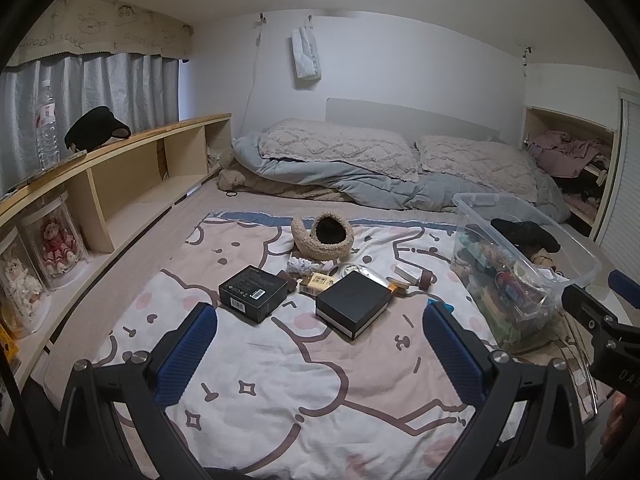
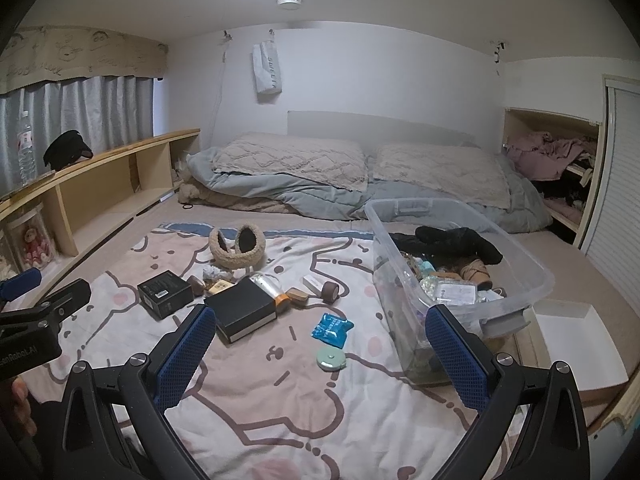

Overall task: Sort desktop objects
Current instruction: 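Move both tools toward the black square box on the bed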

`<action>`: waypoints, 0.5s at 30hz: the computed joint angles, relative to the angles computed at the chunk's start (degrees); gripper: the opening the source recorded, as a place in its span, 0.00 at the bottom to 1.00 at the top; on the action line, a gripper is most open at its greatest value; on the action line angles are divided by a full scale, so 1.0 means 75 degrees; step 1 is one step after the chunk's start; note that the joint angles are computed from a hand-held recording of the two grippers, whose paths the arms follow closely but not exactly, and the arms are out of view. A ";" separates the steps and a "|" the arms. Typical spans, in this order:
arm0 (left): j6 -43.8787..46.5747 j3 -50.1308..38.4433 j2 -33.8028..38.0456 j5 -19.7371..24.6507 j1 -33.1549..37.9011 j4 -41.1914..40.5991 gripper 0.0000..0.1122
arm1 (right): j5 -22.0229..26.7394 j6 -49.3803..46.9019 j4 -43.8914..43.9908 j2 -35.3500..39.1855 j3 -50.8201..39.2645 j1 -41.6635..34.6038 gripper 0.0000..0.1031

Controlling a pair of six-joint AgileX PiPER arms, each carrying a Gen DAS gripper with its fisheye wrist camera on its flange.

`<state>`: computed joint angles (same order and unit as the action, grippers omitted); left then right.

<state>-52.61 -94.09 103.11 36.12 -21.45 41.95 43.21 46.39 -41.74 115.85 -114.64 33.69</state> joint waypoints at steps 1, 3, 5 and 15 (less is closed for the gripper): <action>0.0058 -0.0030 0.0023 -0.0003 0.0026 -0.0069 0.92 | 0.0034 -0.0034 0.0046 0.0035 -0.0057 -0.0013 1.00; 0.0171 -0.0061 0.0070 -0.0041 0.0092 -0.0217 0.92 | 0.0071 -0.0097 0.0142 0.0104 -0.0155 -0.0059 1.00; 0.0303 -0.0123 0.0131 -0.0044 0.0145 -0.0385 0.92 | 0.0101 -0.0144 0.0219 0.0160 -0.0229 -0.0100 1.00; 0.0282 -0.0052 0.0356 -0.0244 0.0278 -0.0402 0.92 | 0.0018 -0.0179 0.0446 0.0402 -0.0275 -0.0267 1.00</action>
